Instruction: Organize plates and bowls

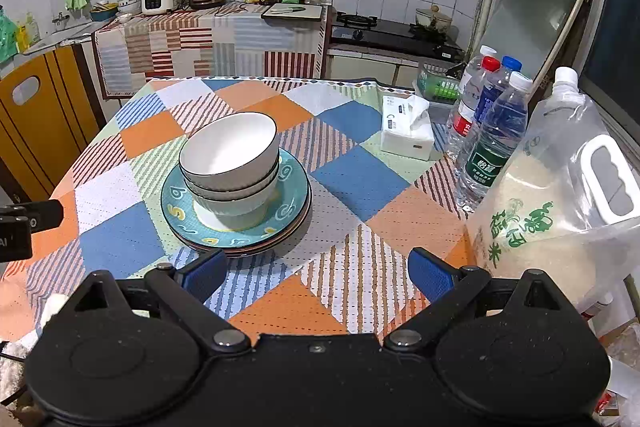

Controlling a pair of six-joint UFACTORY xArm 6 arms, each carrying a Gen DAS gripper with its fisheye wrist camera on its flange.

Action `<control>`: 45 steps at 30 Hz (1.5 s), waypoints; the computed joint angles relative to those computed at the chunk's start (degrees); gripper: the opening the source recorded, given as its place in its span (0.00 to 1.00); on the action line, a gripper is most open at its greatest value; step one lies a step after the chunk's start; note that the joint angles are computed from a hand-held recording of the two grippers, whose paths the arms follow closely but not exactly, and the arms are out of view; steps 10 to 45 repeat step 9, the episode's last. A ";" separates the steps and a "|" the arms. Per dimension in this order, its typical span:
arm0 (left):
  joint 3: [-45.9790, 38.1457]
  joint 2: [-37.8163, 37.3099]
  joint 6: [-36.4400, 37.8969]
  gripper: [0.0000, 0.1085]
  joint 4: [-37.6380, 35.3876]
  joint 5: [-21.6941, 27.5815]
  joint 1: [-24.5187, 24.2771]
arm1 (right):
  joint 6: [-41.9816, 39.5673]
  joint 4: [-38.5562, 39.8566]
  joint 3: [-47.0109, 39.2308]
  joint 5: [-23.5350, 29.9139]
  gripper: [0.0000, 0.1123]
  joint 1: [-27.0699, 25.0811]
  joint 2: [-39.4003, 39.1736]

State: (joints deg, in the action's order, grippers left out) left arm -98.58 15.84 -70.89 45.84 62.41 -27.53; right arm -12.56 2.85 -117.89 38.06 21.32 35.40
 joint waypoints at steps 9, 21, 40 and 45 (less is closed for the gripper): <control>0.58 -0.44 -0.50 0.88 1.15 -0.65 -0.27 | -0.01 -0.06 -0.22 0.20 0.88 0.11 0.08; 0.58 -0.44 -0.50 0.88 1.15 -0.65 -0.27 | -0.01 -0.06 -0.22 0.20 0.88 0.11 0.08; 0.58 -0.44 -0.50 0.88 1.15 -0.65 -0.27 | -0.01 -0.06 -0.22 0.20 0.88 0.11 0.08; 0.58 -0.44 -0.50 0.88 1.15 -0.65 -0.27 | -0.01 -0.06 -0.22 0.20 0.88 0.11 0.08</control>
